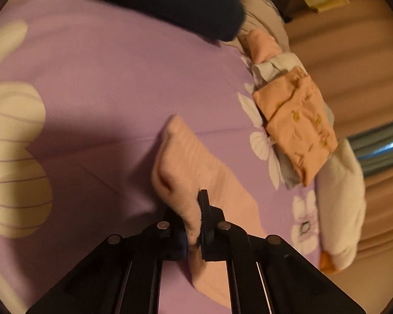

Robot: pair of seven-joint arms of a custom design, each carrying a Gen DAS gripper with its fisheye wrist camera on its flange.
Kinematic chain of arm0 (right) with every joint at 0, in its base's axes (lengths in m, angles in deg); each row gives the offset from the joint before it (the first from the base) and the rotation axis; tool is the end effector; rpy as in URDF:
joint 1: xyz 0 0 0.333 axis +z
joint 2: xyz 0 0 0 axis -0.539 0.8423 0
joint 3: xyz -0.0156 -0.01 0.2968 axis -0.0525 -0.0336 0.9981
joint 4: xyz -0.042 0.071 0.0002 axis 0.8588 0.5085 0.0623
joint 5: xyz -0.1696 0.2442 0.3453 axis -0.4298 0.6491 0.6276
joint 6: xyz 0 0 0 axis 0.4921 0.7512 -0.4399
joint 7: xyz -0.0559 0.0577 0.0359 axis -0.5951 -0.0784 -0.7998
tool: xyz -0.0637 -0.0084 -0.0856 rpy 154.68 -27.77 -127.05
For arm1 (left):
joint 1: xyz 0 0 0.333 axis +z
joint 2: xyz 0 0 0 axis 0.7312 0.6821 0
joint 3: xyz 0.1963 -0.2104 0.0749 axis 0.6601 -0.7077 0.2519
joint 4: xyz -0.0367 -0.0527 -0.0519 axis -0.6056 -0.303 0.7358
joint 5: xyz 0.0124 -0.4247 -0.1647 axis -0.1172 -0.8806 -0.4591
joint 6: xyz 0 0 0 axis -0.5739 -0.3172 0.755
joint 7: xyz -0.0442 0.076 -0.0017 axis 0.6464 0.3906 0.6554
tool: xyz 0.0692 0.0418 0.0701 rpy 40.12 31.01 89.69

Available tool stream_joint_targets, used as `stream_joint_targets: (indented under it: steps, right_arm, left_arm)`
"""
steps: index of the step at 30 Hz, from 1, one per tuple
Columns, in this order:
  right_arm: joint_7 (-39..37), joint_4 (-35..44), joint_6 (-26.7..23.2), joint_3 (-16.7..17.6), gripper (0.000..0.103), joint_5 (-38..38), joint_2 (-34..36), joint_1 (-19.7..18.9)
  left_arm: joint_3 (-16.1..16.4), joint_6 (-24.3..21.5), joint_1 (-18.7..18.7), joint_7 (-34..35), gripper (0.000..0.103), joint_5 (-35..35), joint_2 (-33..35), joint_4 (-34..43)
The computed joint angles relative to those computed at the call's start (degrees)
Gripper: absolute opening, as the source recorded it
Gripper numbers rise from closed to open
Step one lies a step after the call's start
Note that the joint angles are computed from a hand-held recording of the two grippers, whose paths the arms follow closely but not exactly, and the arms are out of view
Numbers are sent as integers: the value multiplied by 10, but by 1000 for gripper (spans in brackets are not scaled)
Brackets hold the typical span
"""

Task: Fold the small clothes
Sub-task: 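Grasp the cuff of the other sleeve with the left tool, then fold the held sleeve across the shirt body and open the left tool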

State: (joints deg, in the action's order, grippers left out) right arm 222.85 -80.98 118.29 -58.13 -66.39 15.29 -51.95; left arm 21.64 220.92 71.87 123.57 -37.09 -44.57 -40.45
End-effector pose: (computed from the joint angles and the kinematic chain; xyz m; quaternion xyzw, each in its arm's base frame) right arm 0.5837 0.1567 0.3000 -0.5859 0.6981 -0.1273 0.3915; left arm 0.7213 0.0451 0.2733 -0.8685 0.2924 -0.3997 0.0221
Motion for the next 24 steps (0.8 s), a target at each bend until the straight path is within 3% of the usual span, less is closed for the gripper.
stream_joint_targets:
  steps: [3, 5, 9, 13, 17, 20, 24]
  right_arm:
    - [12, -24, 16, -31, 25, 5, -22, 20]
    - [48, -32, 26, -23, 25, -29, -28, -1]
    - [57, -59, 49, -70, 25, -23, -53, 39]
    - [72, -82, 78, -102, 28, -40, -70, 57]
    - [107, -97, 94, -131, 28, -74, -78, 68]
    - [90, -114, 85, -158, 28, -51, -90, 91]
    - [95, -138, 95, -194, 28, -40, -101, 112]
  left_arm:
    - [51, 14, -66, -7, 3, 65, -41, -11]
    - [36, 21, -68, 9, 3, 84, -50, -5]
    - [-21, 35, -66, 54, 3, 111, -59, 18]
    - [-18, 10, -117, 60, 3, 142, -45, 69]
    - [40, -31, -219, 41, 3, 192, -17, 133]
    - [108, -66, -310, -1, 3, 253, 14, 186]
    - [143, -115, -380, -28, 3, 317, 64, 246]
